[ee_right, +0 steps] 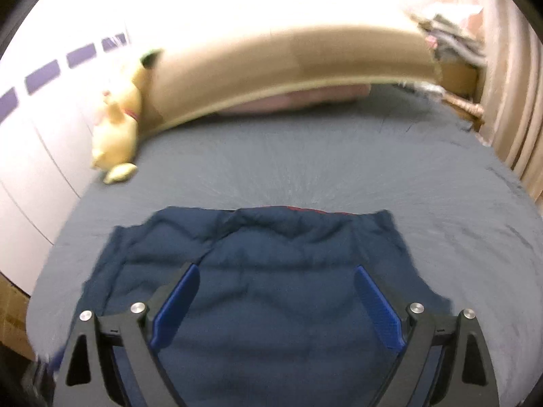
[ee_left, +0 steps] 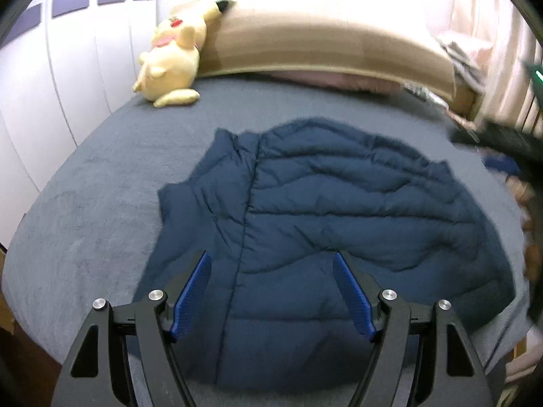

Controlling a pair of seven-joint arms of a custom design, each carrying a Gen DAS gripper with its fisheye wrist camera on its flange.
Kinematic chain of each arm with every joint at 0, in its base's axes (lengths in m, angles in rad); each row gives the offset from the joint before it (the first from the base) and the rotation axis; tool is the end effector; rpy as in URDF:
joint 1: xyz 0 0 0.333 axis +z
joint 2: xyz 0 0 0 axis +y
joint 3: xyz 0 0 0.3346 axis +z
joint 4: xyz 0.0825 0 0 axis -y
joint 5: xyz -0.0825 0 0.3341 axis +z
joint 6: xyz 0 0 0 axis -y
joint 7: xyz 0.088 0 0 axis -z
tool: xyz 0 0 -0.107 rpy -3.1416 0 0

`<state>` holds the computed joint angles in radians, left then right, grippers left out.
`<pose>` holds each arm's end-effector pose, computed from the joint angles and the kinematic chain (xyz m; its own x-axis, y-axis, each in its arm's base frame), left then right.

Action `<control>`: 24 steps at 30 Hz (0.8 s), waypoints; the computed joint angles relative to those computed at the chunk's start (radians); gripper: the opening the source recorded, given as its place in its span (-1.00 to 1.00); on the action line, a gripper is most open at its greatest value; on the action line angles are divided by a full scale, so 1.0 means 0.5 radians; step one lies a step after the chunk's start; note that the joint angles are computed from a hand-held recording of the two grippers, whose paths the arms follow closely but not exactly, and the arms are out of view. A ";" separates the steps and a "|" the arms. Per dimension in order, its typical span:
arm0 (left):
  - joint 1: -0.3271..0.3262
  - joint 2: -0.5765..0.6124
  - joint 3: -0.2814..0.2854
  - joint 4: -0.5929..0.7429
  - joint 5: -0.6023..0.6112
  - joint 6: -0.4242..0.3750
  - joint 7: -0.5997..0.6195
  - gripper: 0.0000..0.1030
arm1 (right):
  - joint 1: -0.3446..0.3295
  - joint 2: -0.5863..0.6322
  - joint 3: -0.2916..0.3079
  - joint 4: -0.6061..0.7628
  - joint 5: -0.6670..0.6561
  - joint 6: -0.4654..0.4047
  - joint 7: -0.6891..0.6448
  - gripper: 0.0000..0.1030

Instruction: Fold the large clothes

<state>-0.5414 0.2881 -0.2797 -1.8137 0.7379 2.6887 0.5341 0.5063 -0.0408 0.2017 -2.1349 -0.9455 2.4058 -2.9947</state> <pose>0.4281 -0.4632 0.4926 -0.3431 -0.9356 0.0828 -0.7243 0.2074 -0.6576 0.3957 0.3335 0.5023 -0.3134 -0.9395 -0.1379 -0.6462 0.3175 -0.6940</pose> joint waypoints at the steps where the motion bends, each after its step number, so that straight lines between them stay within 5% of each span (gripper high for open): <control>1: 0.001 -0.032 0.000 -0.027 0.004 0.017 -0.017 0.45 | 0.048 -0.106 0.054 -0.093 -0.073 -0.038 0.105 0.83; 8: 0.010 -0.296 -0.027 -0.210 0.110 0.084 -0.208 0.52 | 0.304 -0.281 0.354 -0.217 -0.100 -0.390 0.457 0.83; 14: 0.038 -0.545 -0.095 -0.403 0.221 0.141 -0.300 0.54 | 0.548 -0.193 0.534 -0.086 -0.062 -0.884 0.741 0.94; 24: 0.099 -0.890 -0.249 -0.714 0.315 0.064 -0.460 0.74 | 0.838 -0.059 0.549 0.104 -0.026 -1.305 0.905 1.00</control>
<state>-0.4921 -0.1570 -0.4040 -2.1707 0.8956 2.7206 0.3042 0.9253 -0.0705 0.4762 -2.0829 -0.9583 1.7534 -2.5423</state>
